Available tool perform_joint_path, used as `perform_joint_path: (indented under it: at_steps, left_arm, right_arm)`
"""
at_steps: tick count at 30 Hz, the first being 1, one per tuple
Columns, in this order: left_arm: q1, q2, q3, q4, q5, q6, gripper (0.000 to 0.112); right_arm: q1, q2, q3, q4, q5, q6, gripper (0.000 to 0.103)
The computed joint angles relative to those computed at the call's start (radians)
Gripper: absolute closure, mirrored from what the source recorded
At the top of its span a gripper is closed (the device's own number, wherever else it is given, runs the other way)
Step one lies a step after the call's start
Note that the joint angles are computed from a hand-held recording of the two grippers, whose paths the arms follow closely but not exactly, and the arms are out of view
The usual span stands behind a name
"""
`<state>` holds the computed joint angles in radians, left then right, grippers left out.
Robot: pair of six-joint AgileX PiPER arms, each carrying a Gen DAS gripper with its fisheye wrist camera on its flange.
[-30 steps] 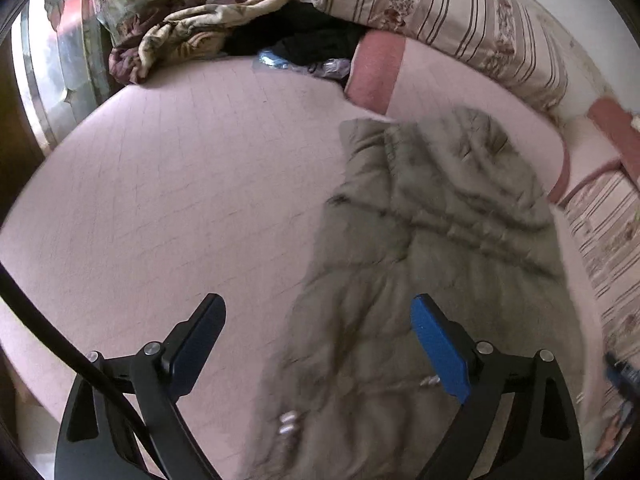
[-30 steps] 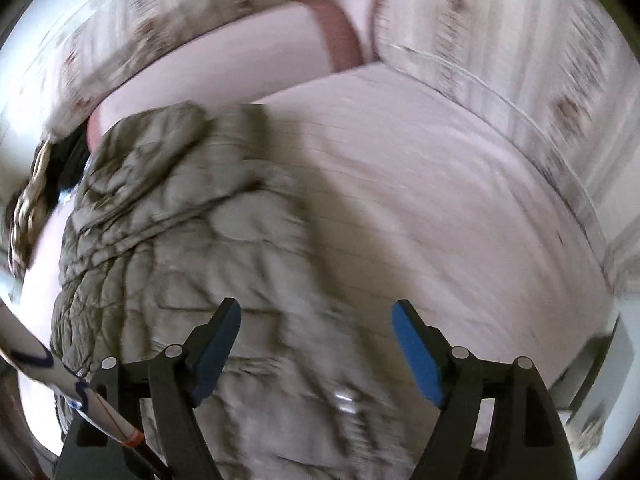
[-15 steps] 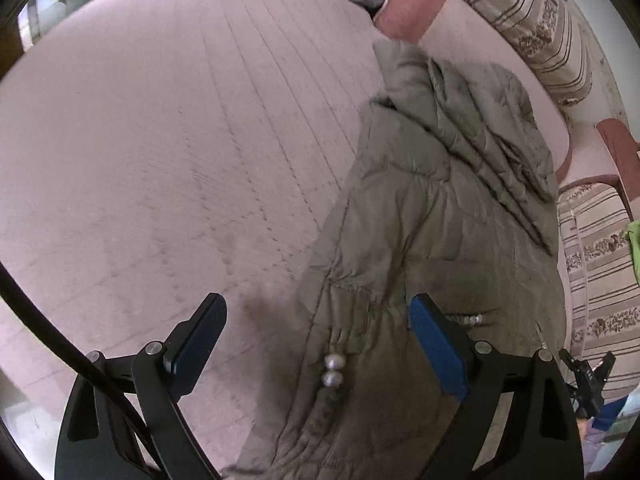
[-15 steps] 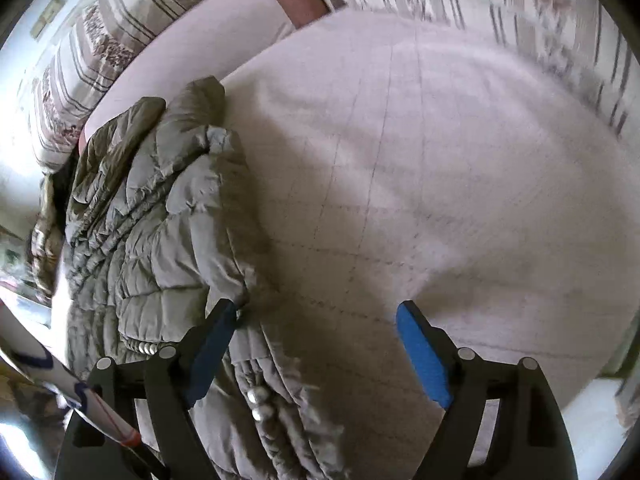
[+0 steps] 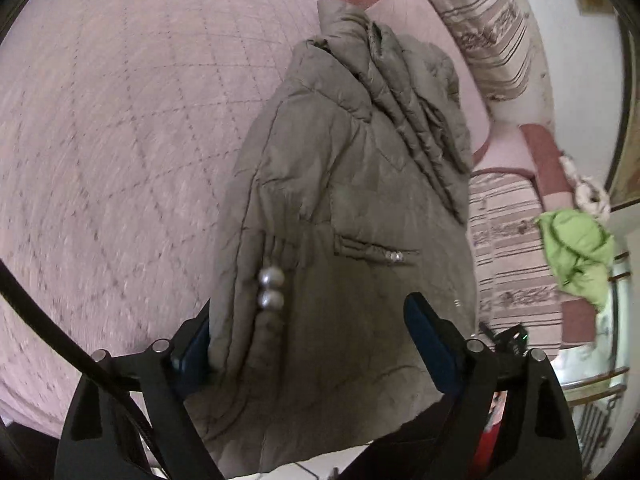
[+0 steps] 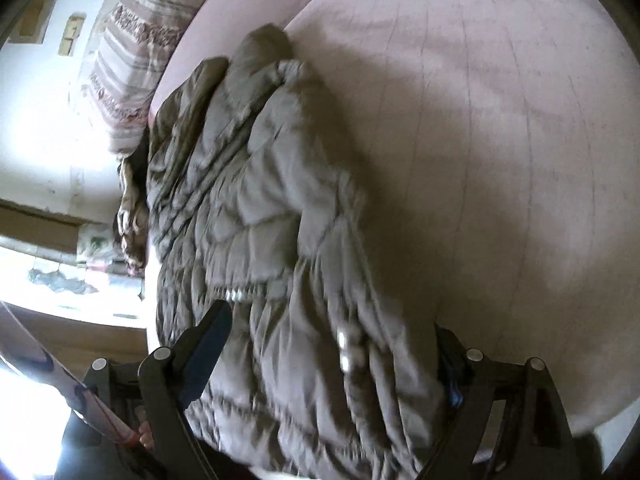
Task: Fold large clothes
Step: 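Grasp the jacket hem with both grippers and lift it toward the hood, then fold the held hem over the jacket body with both grippers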
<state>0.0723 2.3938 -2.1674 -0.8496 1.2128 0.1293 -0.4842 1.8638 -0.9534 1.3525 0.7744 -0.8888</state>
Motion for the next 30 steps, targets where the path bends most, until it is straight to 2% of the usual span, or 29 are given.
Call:
perform_joint_path:
  at_steps: [2, 6, 9, 14, 19, 27, 29, 30]
  left_arm:
    - [0.012, -0.030, 0.082, -0.050, -0.035, 0.052, 0.026]
    - [-0.005, -0.034, 0.096, -0.060, -0.064, 0.072, 0.025]
    - [-0.030, -0.029, 0.081, -0.044, -0.055, 0.088, 0.025]
    - [-0.045, -0.026, 0.094, -0.069, -0.026, 0.129, 0.025]
    - [-0.059, -0.015, 0.081, -0.058, -0.031, 0.107, 0.024]
    - [-0.123, -0.082, 0.159, 0.076, -0.134, 0.126, 0.021]
    - [-0.141, -0.104, 0.185, 0.120, -0.173, 0.106, 0.023]
    - [-0.157, -0.115, 0.188, 0.175, -0.190, 0.056, 0.028]
  right_arm:
    - [0.003, -0.015, 0.030, 0.004, 0.005, -0.025, 0.012]
    - [0.029, -0.051, 0.124, 0.065, -0.003, -0.107, 0.013]
    - [0.063, -0.073, 0.180, 0.139, -0.023, -0.174, 0.013]
    - [0.105, -0.049, 0.203, 0.205, 0.028, -0.238, 0.014]
    - [0.144, -0.043, 0.230, 0.279, 0.007, -0.299, 0.014]
    - [0.208, 0.005, 0.230, 0.383, 0.052, -0.372, 0.029]
    - [0.245, 0.008, 0.217, 0.391, 0.020, -0.367, 0.030]
    - [0.273, -0.012, 0.210, 0.382, -0.034, -0.346, 0.035]
